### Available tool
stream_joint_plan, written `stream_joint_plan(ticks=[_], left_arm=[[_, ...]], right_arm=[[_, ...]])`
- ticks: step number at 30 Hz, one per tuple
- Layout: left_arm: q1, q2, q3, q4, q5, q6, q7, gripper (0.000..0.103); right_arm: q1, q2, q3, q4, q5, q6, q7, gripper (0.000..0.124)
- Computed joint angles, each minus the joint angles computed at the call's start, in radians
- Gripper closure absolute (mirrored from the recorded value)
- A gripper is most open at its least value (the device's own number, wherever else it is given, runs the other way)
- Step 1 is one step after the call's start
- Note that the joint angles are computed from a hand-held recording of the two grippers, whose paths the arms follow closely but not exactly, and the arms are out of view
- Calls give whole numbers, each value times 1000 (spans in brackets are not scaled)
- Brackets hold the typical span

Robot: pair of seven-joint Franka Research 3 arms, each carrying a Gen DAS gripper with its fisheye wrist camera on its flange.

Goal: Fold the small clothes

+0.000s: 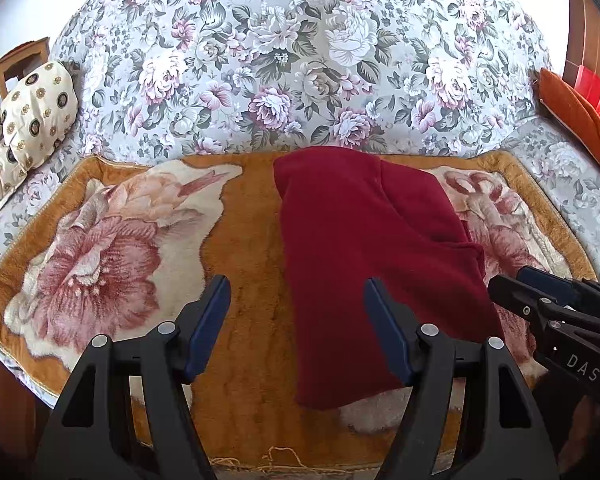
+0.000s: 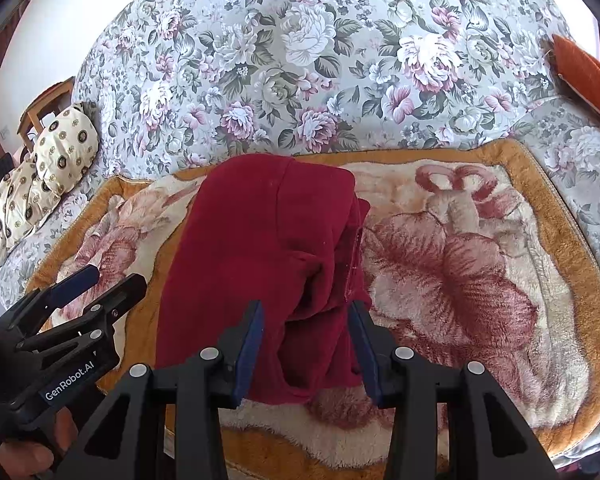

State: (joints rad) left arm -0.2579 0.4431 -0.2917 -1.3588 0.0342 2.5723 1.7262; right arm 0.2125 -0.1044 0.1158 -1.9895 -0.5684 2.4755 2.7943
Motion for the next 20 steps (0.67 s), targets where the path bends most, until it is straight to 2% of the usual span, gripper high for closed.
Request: stream_joint_plan(ticks=[9, 15, 20], left_arm=[[4, -2, -5, -4, -9, 7, 5, 33], [29, -27, -20, -51, -50, 94, 25, 33], [23, 16, -6, 28, -40, 24, 4, 33]], right_arm=[[6, -1, 5, 3, -3, -11, 5, 82], [9, 0, 5, 5, -2, -9, 2, 82], [8, 8, -2, 11, 7, -10, -5, 82]])
